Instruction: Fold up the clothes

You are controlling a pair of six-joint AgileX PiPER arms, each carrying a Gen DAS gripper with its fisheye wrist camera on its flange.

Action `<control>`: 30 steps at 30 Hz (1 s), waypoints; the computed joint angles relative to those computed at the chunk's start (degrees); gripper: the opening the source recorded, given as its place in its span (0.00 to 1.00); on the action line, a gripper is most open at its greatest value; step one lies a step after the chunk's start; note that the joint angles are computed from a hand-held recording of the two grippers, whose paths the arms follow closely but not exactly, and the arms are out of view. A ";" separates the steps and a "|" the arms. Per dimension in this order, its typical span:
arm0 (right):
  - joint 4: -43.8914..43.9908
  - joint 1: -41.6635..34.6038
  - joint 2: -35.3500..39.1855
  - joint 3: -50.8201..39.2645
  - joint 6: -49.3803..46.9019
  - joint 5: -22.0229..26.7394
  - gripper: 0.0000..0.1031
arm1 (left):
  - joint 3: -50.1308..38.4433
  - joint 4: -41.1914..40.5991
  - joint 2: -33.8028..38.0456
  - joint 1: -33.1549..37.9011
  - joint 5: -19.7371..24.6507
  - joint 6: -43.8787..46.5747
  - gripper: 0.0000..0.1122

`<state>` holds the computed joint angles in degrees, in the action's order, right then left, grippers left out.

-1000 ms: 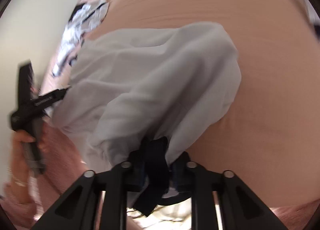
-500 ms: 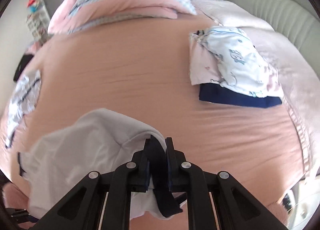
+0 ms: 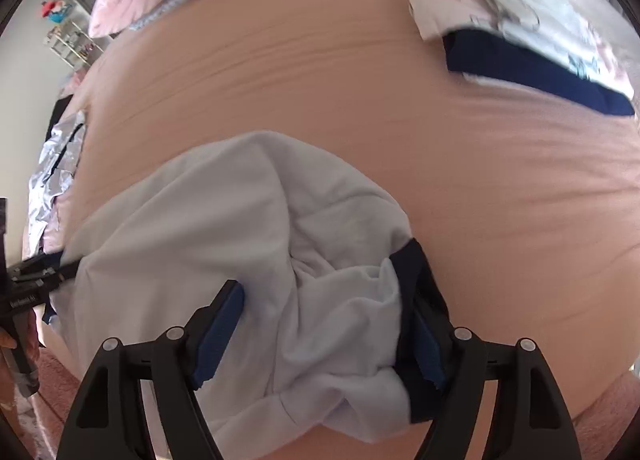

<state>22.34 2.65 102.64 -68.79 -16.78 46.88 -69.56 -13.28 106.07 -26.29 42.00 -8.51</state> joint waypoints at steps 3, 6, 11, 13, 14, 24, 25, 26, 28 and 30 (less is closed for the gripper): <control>5.38 0.96 -1.66 0.88 -8.43 2.83 0.18 | 7.13 -11.33 -5.95 0.41 -3.37 7.75 0.15; 3.02 3.05 -5.53 2.55 -6.22 3.39 0.13 | 14.49 -23.74 -13.51 2.82 -5.30 16.34 0.15; 4.30 0.44 -6.50 -8.03 -5.45 8.70 0.10 | 11.15 -26.29 -21.77 9.77 -1.80 17.57 0.15; 3.91 0.36 -5.54 -15.76 -4.69 11.23 0.10 | 4.79 -21.89 -22.70 11.63 0.31 15.03 0.15; 3.53 0.64 -5.65 -19.51 -4.04 11.96 0.10 | 0.46 -18.37 -23.36 10.95 1.43 11.50 0.15; 4.96 -1.40 -3.68 -66.05 5.43 15.09 0.12 | -42.41 -2.78 -25.73 13.08 11.47 6.14 0.15; 3.63 0.11 -4.95 -64.00 4.70 12.92 0.14 | -41.02 -1.37 -27.69 13.26 11.59 7.45 0.15; 2.34 1.69 -6.48 -61.32 3.86 10.09 0.14 | -37.95 -0.58 -29.75 12.99 11.09 8.38 0.15; 0.68 3.53 -10.56 -51.00 0.40 5.88 0.14 | -27.10 -5.08 -33.79 14.63 9.72 12.32 0.16; 0.28 3.83 -13.48 -39.55 -4.06 5.38 0.14 | -16.91 -6.05 -33.49 13.07 8.10 12.06 0.16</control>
<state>22.62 6.48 89.15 -108.34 -20.84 52.26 -86.47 -19.33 72.58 -13.23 50.10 3.55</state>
